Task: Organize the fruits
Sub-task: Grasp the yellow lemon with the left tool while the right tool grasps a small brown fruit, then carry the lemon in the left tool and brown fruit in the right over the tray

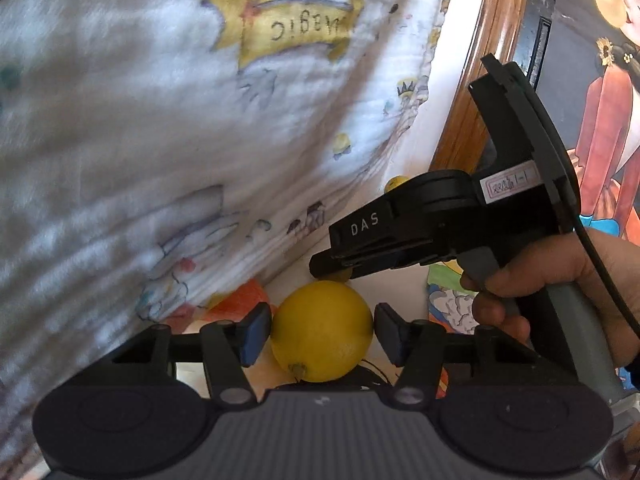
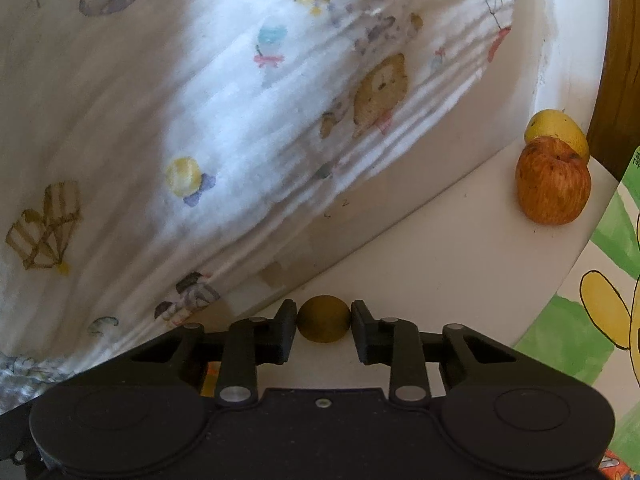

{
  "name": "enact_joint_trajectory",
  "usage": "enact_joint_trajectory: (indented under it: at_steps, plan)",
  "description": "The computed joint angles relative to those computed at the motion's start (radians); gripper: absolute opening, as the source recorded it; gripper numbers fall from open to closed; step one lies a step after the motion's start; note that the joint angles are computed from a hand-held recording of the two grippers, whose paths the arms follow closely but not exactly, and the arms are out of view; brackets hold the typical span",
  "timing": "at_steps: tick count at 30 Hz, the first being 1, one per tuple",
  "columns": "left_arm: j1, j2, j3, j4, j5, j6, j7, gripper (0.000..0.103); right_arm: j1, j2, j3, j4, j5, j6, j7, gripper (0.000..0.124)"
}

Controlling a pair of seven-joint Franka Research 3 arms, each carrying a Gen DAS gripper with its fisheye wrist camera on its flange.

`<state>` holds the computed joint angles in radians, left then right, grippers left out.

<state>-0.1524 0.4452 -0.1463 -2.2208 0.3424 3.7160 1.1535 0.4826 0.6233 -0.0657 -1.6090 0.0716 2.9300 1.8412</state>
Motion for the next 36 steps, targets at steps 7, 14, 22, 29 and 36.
enact_joint_trajectory:
  at_steps: [7,14,22,29,36]
  plan:
    - [-0.005,-0.005,0.004,0.001,-0.003,-0.012,0.008,0.060,0.039,-0.069,-0.040,-0.093,-0.029,0.016,0.043,0.032]
    - [0.091,-0.077,-0.064,-0.046,0.116,-0.084,-0.131,0.059,0.081,-0.261,-0.079,-0.321,-0.093,0.067,0.125,0.032]
    - [0.105,-0.229,-0.069,-0.148,0.193,-0.102,-0.238,0.059,0.084,-0.510,-0.071,-0.548,-0.269,0.093,0.276,0.032]
    - [0.062,-0.375,-0.052,-0.228,0.188,-0.109,-0.279,0.059,0.004,-0.709,-0.003,-0.691,-0.478,0.094,0.446,0.032]
    - [0.007,-0.509,-0.047,-0.307,0.157,-0.105,-0.301,0.059,-0.104,-0.960,0.099,-0.889,-0.483,0.091,0.470,0.032]
